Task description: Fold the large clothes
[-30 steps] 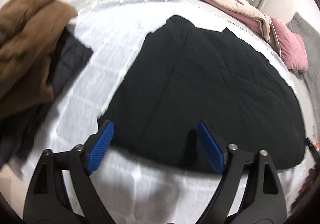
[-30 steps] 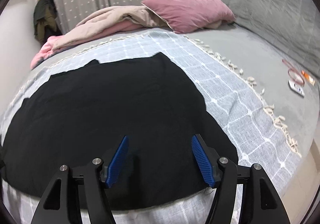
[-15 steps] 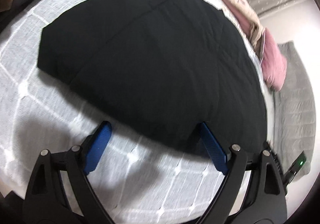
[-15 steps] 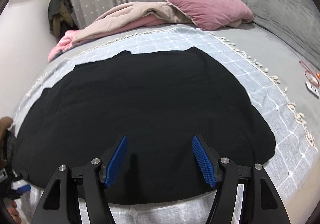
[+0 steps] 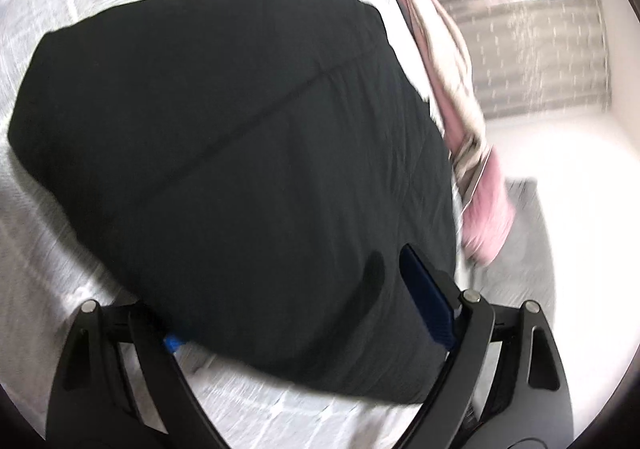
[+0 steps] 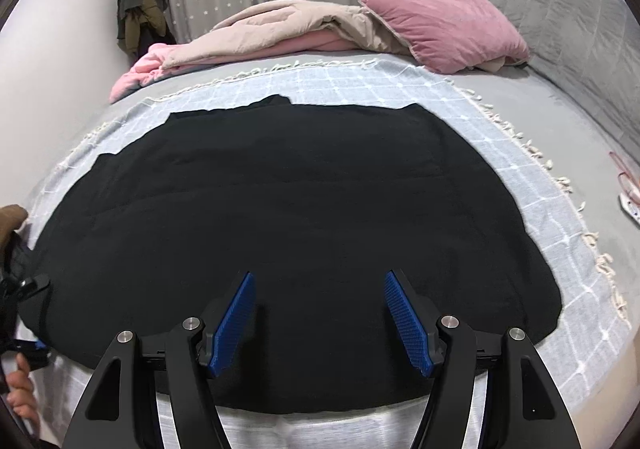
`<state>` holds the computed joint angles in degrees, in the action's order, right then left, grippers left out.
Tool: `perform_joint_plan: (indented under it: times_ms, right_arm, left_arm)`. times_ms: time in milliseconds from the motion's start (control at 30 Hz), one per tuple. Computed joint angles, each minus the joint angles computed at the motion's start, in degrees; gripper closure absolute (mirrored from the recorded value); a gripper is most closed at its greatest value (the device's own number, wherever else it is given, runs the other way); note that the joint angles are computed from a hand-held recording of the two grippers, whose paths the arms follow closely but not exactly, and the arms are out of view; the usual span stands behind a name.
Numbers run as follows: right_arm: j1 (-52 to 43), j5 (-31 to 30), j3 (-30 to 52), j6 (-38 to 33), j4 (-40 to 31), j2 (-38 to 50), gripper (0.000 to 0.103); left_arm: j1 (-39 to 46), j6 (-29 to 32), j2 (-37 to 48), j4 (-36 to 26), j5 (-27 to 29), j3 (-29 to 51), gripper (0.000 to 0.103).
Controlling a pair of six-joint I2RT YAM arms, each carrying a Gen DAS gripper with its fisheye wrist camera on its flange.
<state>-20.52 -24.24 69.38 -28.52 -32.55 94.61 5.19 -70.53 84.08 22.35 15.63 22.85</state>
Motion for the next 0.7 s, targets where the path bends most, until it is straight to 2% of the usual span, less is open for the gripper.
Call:
perform_joint_plan:
  times_ms: [133, 200, 233, 367, 567, 700]
  right_arm:
    - [2.6, 2.0, -1.7, 0.0, 0.3, -0.9, 0.034]
    - [3.6, 2.7, -2.7, 0.0, 1.0, -1.7, 0.035]
    - [4.1, 3.0, -3.3, 0.1, 1.2, -2.0, 0.035]
    - [5.4, 4.0, -4.6, 0.6, 2.3, -2.4, 0.034]
    - [5.3, -1.8, -5.9, 0.7, 1.7, -4.9, 0.035]
    - [5.5, -8.8, -4.5, 1.2, -3.4, -5.0, 0.035]
  left_arm:
    - [-1.7, -5.8, 0.9, 5.2, -5.8, -1.6, 0.020]
    - [-3.1, -7.5, 0.7, 4.5, -10.4, -1.5, 0.035]
    - [-3.4, -8.2, 1.4, 4.1, -11.8, -1.1, 0.049]
    - [-1.3, -8.2, 1.2, 5.5, -9.5, -1.9, 0.077]
    - [-2.4, -2.7, -11.0, -1.1, -12.9, -1.9, 0.083]
    - [-4.3, 1.7, -21.6, -8.7, -21.9, -2.0, 0.083]
